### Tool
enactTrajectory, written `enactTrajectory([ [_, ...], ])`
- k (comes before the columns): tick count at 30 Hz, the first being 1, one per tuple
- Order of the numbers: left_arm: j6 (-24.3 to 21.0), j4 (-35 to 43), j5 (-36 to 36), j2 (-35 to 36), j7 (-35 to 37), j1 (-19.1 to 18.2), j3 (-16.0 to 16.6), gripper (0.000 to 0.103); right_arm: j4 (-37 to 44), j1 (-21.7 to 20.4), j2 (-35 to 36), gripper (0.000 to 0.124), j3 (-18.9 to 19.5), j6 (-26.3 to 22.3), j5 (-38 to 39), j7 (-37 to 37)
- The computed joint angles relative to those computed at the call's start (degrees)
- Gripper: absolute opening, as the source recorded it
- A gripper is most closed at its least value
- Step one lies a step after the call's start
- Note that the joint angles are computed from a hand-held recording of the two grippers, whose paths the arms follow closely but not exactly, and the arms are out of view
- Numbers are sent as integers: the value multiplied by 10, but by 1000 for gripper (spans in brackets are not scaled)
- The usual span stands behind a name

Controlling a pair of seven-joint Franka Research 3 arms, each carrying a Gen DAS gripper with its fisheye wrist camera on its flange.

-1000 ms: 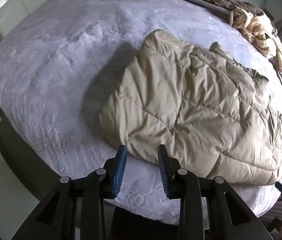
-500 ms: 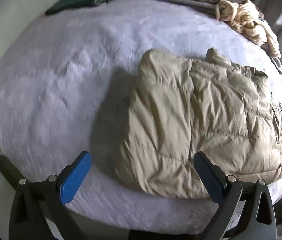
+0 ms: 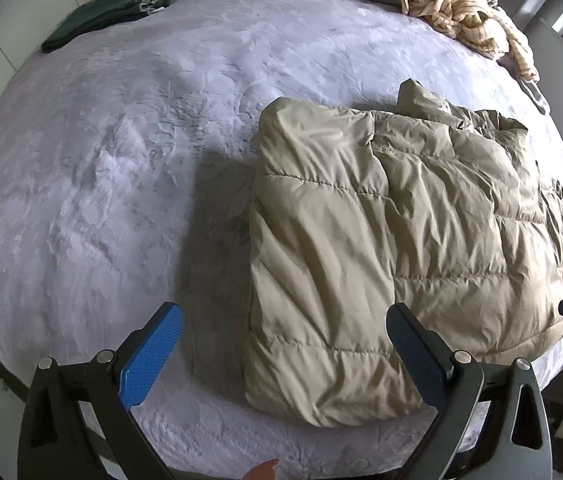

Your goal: Fold large clothes

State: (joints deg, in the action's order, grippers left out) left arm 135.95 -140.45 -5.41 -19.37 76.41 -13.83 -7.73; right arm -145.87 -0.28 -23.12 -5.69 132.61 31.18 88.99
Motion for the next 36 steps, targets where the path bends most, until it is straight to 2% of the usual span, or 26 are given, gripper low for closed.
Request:
enactTrajectory([
  [4, 3, 3, -9, 9, 19, -2, 5, 102, 3, 11, 3, 78, 12, 12, 0, 7],
  [6, 4, 3, -15, 12, 29, -3, 7, 102, 3, 17, 5, 86, 15, 16, 2, 13],
  [11, 3, 8, -29, 25, 45, 1, 8, 102, 1, 28, 9, 87, 19, 26, 9, 25],
  [20, 5, 16, -17, 44, 3, 10, -7, 102, 24, 49, 33, 88, 19, 37, 13, -18],
  [23, 9, 18, -55, 54, 43, 0, 5, 102, 42, 45, 50, 88, 21, 29, -4, -22],
  [25, 24, 17, -93, 62, 90, -4, 17, 102, 63, 39, 70, 88, 18, -2, -20, -18],
  [28, 32, 23, -208, 86, 211, -8, 50, 102, 74, 34, 90, 88, 11, -23, -9, -30],
  [31, -13, 49, -319, 130, 318, 9, 69, 102, 75, 29, 103, 88, 10, -24, 2, -37],
  [32, -49, 65, -367, 157, 361, 18, 77, 102, 75, 28, 106, 88, 11, -23, 4, -37],
  [36, -116, 100, -438, 218, 421, 51, 60, 102, 79, 25, 116, 88, 16, -22, -3, -37],
])
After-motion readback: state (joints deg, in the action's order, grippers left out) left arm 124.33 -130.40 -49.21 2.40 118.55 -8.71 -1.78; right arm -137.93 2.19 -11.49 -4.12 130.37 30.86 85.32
